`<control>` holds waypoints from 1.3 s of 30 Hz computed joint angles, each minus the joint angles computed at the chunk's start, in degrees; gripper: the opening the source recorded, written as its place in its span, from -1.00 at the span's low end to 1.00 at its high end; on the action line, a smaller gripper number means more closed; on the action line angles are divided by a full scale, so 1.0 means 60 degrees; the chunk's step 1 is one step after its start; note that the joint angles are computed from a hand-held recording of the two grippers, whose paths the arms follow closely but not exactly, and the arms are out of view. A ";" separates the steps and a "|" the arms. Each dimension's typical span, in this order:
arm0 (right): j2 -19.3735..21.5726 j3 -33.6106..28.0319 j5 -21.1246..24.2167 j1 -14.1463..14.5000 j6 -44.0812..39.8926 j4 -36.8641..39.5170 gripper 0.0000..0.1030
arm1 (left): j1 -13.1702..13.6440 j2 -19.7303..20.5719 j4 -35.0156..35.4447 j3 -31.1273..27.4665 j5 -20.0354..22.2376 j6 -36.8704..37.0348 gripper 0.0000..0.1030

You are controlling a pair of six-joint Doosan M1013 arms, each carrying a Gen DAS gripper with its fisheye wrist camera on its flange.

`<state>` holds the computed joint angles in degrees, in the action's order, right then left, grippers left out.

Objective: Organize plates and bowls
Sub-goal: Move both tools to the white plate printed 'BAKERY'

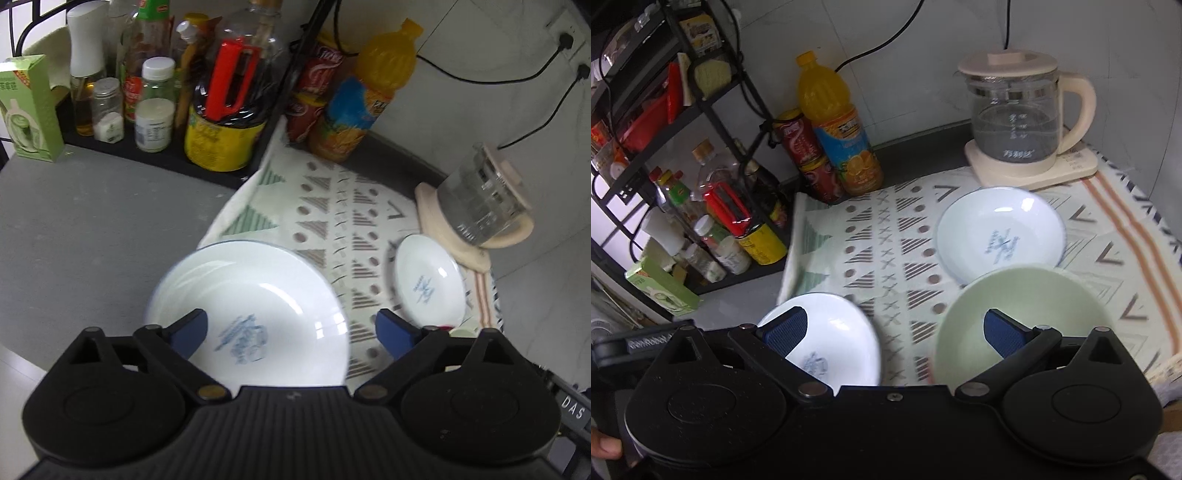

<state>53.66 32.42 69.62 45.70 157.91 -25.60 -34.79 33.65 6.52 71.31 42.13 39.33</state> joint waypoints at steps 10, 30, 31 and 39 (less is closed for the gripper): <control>-0.0833 0.1541 -0.0464 -0.0453 0.0454 -0.0399 0.99 | -0.0254 0.0738 0.0137 -0.1311 0.0548 0.0008 0.99; -0.1831 0.3936 -0.2371 -0.1745 0.0719 0.1383 0.74 | -0.0403 0.3100 -0.0907 -0.4868 0.2269 0.0812 0.97; -0.1841 0.3997 -0.2451 -0.1803 0.0641 0.1503 0.65 | -0.0426 0.3205 -0.0806 -0.5009 0.2342 0.0715 0.96; -0.1657 0.4215 -0.2823 -0.2316 -0.0503 0.2906 0.27 | -0.0375 0.3988 -0.1028 -0.5940 0.2719 0.0543 0.83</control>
<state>43.72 57.71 52.69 31.80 154.89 -8.17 -37.04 57.58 0.35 35.67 58.44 42.59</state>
